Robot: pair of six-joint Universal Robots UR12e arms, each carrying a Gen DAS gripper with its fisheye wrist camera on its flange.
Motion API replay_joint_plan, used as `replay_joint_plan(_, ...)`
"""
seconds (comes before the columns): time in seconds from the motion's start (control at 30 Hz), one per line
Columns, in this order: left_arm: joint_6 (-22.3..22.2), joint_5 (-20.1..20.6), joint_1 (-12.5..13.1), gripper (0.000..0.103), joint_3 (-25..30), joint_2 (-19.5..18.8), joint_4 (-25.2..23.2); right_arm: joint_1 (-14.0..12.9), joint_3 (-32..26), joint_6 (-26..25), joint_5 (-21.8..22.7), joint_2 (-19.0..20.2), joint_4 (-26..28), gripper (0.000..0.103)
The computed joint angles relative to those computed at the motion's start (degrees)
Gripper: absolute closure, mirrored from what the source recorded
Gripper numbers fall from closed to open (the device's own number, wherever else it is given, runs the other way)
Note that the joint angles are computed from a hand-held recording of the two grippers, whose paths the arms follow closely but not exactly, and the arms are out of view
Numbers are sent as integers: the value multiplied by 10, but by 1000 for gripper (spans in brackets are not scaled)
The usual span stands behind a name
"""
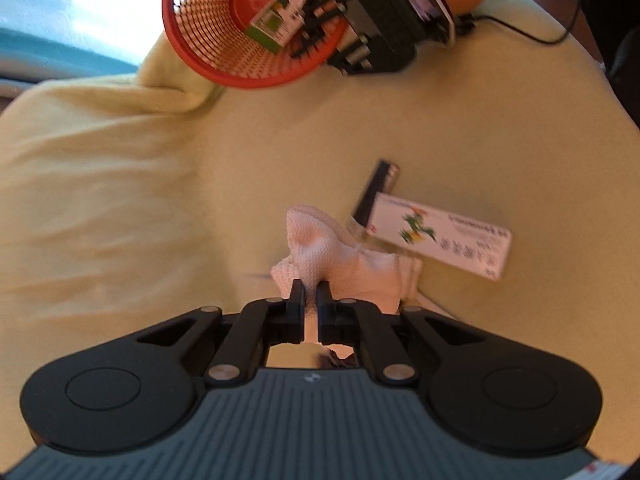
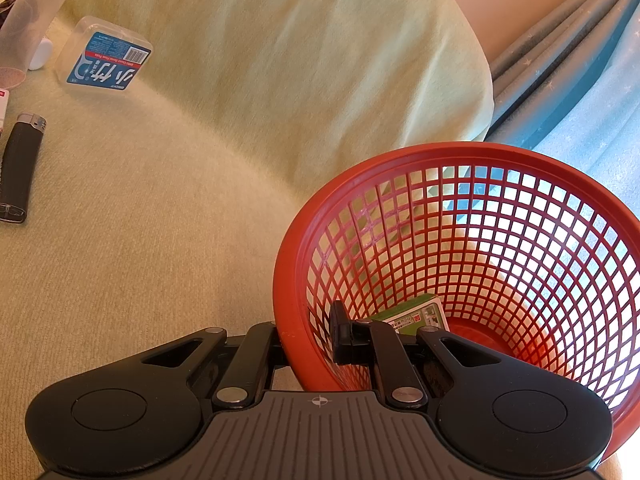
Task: Organize objects
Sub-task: 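Grasp the white cloth with the left gripper and lift it, then release the white cloth into the red basket with the left gripper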
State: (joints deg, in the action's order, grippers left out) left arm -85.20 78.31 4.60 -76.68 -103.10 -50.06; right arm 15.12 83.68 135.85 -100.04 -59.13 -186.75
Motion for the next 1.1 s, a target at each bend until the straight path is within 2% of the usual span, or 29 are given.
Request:
replay_joint_plan(0.7,-29,-133,-65,100,69,-76,108,1,-2,3,1,1,1,97)
replay_joint_plan(0.8,-42,-148,-75,99,82,-93,123,1,-2,3,1,1,1,97)
replay_joint_plan(0.87,-63,-158,-81,90,87,-105,154,1,-2,3,1,1,1,97)
replay_joint_plan(0.93,-97,-163,-85,87,98,-114,163,1,-2,3,1,1,1,97)
replay_joint_plan(1.0,-117,-162,-87,86,102,-119,178,1,-2,2,0,1,4,97)
replay_joint_plan(1.1,-137,-154,-83,87,105,-117,171,2,-2,4,0,1,2,97)
